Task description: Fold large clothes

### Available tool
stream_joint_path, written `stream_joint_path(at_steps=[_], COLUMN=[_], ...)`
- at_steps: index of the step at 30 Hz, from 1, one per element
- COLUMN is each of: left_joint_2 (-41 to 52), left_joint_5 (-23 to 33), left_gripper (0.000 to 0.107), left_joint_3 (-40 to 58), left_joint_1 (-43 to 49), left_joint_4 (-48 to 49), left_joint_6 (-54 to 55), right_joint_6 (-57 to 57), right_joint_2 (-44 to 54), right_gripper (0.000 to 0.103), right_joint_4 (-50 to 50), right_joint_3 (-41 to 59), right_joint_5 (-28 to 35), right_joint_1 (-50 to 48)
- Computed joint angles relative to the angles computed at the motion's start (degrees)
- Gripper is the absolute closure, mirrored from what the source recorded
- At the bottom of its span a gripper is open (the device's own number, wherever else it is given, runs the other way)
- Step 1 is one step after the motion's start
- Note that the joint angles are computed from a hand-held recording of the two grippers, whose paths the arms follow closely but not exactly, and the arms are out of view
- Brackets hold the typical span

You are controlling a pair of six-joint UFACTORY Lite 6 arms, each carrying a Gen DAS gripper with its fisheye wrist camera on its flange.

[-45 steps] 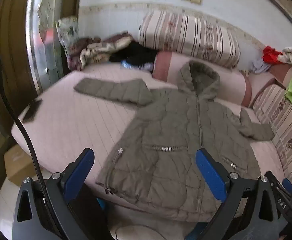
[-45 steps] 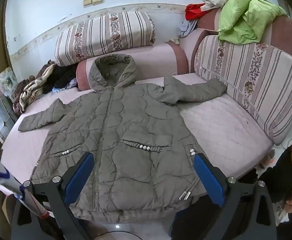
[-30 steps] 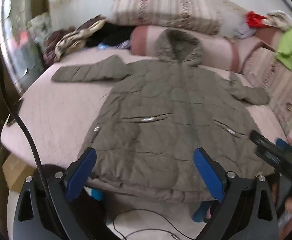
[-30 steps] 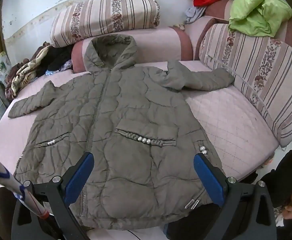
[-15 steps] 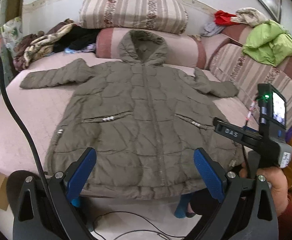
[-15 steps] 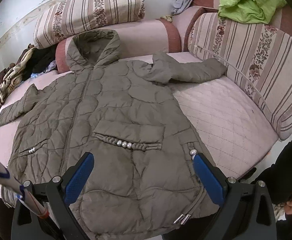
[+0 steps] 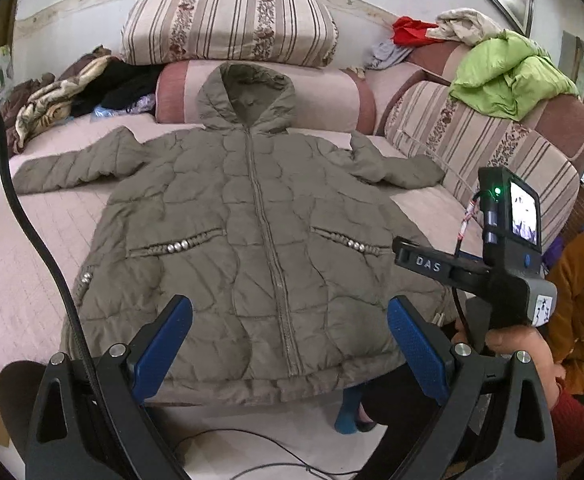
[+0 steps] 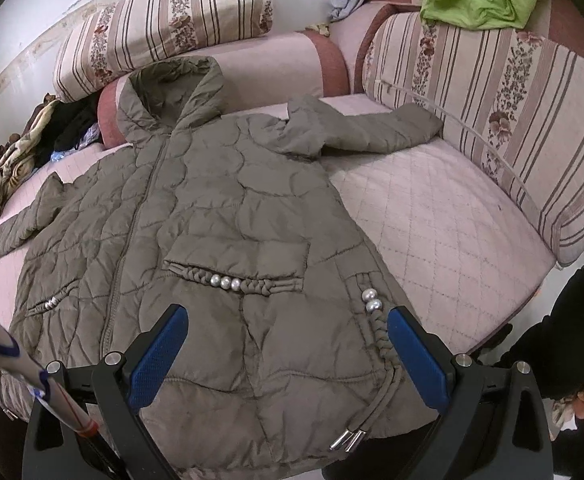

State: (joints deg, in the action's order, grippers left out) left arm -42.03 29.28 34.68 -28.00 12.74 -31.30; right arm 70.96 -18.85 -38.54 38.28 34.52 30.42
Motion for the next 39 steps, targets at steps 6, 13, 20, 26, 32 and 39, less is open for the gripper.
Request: stream_joint_path(at_steps=[6,13,20,26,32,39], left_joint_2=[0.44,0.12,0.46,3.14,4.03,4.67], left_joint_5=[1.4,2.99,8.2,9.69,5.3,0.3], left_gripper=[0.009,0.009,0.009,0.009,0.009,0.009], left_joint_3=[0.12,0.34,2.43,5.39,4.88,2.22], left_joint_1=[-1.53,-1.91,-3.7,1.14,11.03,20.49], left_joint_4=[4.39,8.04,30.48,38.62,32.2,28.01], left_joint_6=[-4.59,-7.91,-25.77,-28.81,-22.66,-17.09], right_joint_6=[2.33,3.46,6.57,7.57,9.41,7.67], right_joint_2=[-0.78,-2.39,-2.94,-0.4,1.87,7.13], right_gripper=[0.002,0.002,0.002,0.002,0.002,0.002], right_joint_4=[-1.27,-1.64,-4.12,-5.41,-6.33,-6.31], right_joint_3=[-0.83,-2.22,-2.75,-0.25,1.26,5.37], right_joint_5=[0.68,1.32,3.07,4.77,5.94,4.85], right_joint_1=[1.17,2.25,4.65,8.49,11.6,12.68])
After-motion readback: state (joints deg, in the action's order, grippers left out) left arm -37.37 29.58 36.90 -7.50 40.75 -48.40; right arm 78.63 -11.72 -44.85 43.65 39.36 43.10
